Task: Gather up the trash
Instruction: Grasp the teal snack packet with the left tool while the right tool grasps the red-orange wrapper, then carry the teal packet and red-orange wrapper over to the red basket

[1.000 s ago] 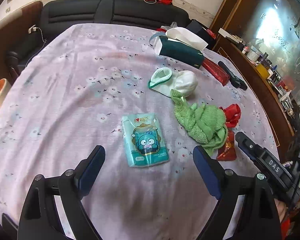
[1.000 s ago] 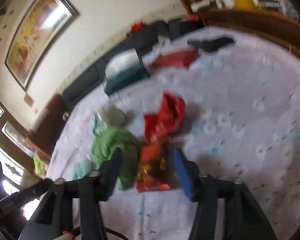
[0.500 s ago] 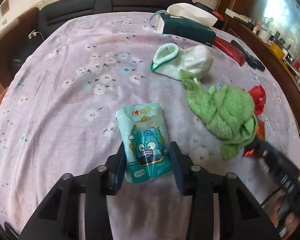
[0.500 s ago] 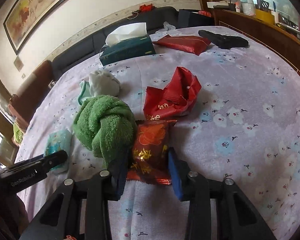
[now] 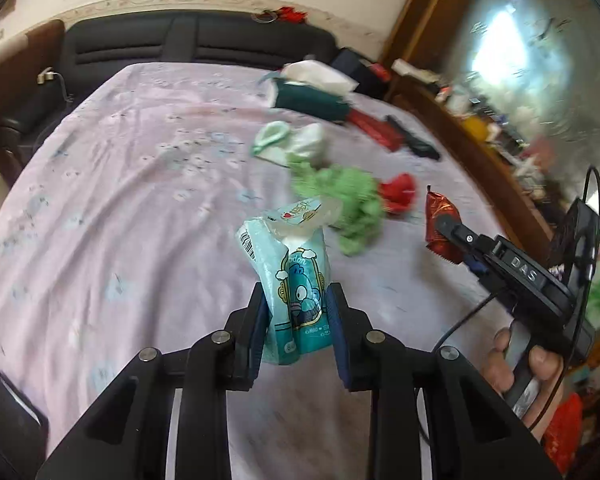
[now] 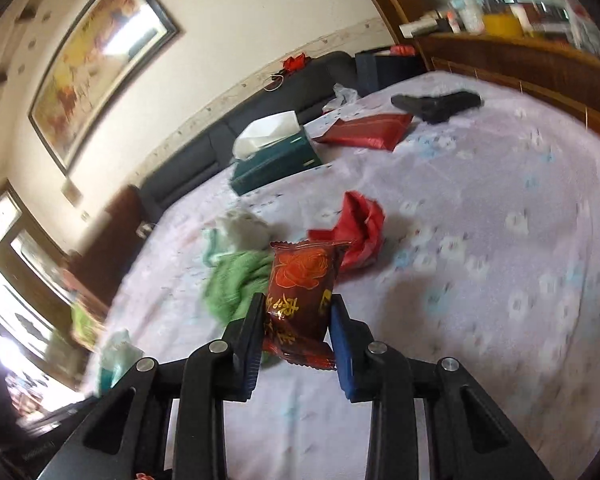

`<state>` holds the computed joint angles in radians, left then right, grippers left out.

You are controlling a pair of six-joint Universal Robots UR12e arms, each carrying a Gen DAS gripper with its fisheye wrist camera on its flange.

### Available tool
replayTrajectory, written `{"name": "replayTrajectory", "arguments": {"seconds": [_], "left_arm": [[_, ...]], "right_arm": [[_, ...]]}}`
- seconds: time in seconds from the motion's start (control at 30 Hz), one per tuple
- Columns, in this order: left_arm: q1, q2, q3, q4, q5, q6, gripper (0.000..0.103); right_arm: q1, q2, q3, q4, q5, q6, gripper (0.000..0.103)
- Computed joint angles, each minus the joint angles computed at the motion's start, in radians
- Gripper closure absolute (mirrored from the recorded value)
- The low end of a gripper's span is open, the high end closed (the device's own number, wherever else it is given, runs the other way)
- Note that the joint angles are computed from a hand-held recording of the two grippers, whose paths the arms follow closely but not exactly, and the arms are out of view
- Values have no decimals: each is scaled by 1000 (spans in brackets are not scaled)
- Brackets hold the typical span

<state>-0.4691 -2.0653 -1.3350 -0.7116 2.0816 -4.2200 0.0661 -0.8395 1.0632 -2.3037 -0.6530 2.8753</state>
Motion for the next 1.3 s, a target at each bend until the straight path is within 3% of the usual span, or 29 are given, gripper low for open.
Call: {"name": "replayTrajectory", "arguments": {"seconds": [0.07,0.2,0.4,0.53,0.73,0.97,1.3], "left_arm": [[-19,0,0,27,21,12,75],[-57,-12,15,106,-8,80,75],[-97,-52,74,170,-84,189,75],[-115,-75,112,189,-102,234,75],[-131,-91,152,174,-90,269,75],[-156,-97,186,140,6,290,75],[-191,-95,211,124,95,314,75]], "right_arm": [[-24,-40,61,-12,75,11,71],[-84,-147,203,-18,180,-10,71],[-180,-286,384,-113,241,-55,70],[-232,-348,473,-188,233,-25,68],[-273,-390,521,-280,167,8,66],[-298,-440,569,-337,139,-36,66],[-327,-477,606,-376,193,-47,65]]}}
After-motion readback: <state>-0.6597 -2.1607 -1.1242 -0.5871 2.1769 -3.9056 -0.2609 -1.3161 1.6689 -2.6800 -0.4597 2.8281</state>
